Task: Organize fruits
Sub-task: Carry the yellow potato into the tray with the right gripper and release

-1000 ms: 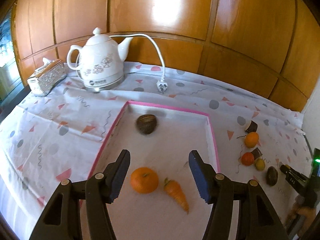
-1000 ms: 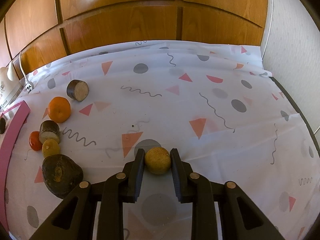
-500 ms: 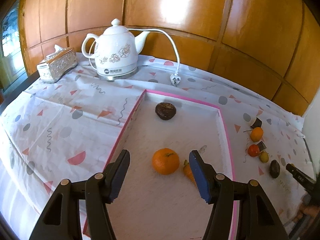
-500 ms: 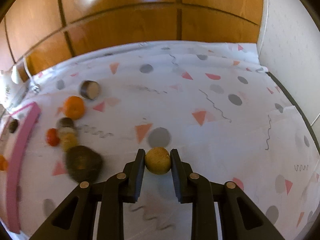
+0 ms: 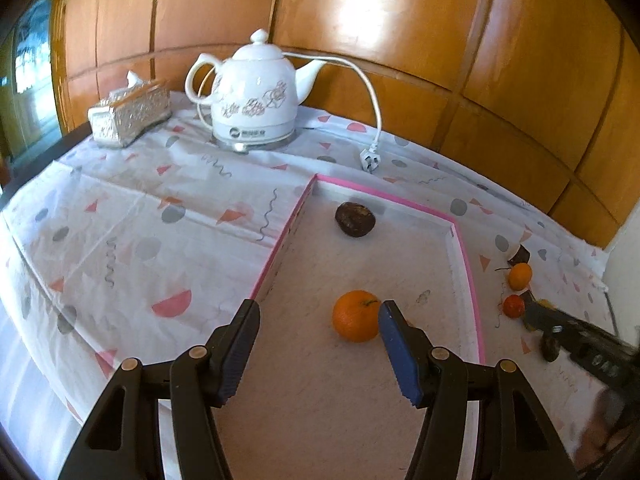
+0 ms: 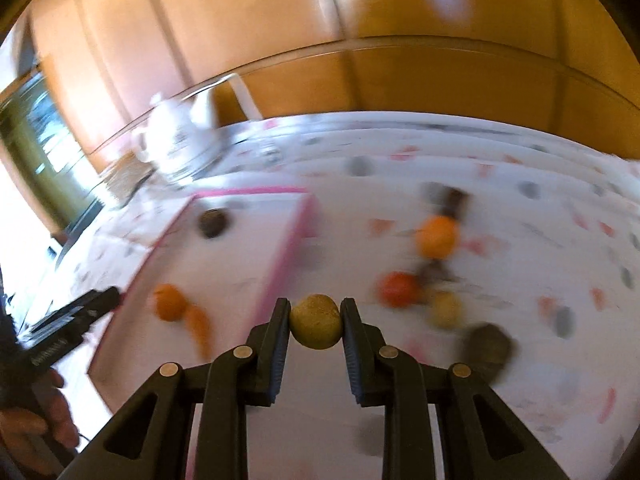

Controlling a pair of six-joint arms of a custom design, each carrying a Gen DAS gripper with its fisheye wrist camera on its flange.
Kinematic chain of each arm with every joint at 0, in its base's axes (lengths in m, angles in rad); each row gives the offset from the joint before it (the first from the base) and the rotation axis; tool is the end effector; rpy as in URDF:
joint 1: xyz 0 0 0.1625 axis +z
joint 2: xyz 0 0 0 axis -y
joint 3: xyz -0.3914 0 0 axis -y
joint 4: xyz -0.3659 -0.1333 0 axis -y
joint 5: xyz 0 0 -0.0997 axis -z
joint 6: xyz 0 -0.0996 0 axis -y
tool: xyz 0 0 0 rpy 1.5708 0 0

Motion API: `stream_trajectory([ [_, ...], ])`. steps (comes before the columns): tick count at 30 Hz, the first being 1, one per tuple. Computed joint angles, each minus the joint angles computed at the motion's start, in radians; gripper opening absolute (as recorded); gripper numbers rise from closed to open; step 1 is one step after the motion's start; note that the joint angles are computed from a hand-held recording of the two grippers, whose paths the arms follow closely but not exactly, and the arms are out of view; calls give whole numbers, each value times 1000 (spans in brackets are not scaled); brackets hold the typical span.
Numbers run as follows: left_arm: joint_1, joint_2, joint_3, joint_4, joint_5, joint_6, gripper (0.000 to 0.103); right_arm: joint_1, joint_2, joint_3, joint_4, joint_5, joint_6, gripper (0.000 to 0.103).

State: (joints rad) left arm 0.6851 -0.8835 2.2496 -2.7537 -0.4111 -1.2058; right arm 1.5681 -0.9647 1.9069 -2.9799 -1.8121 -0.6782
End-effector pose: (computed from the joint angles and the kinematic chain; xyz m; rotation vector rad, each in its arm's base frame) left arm -0.1781 -0.4356 0.0495 -0.2168 2.1616 -1.1291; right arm 0.1080 -0.5710 0.1467 0.8269 -2.5911 0.4993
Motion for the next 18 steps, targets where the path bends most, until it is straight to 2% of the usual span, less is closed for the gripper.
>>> stream_trajectory([
  [3, 1, -15, 0, 82, 11, -61, 62, 34, 45, -17, 40, -6, 6, 25],
  [8, 1, -27, 15, 89, 16, -80, 62, 77, 123, -55, 51, -30, 3, 25],
  [11, 2, -34, 10, 137, 14, -108, 62, 93, 157, -65, 26, -48, -12, 27],
  [14, 5, -33, 13, 124, 5, -105, 62, 94, 170, -61, 4, -71, -9, 38],
  [18, 8, -18, 9, 86, -5, -68, 62, 85, 161, -37, -39, -81, -16, 38],
])
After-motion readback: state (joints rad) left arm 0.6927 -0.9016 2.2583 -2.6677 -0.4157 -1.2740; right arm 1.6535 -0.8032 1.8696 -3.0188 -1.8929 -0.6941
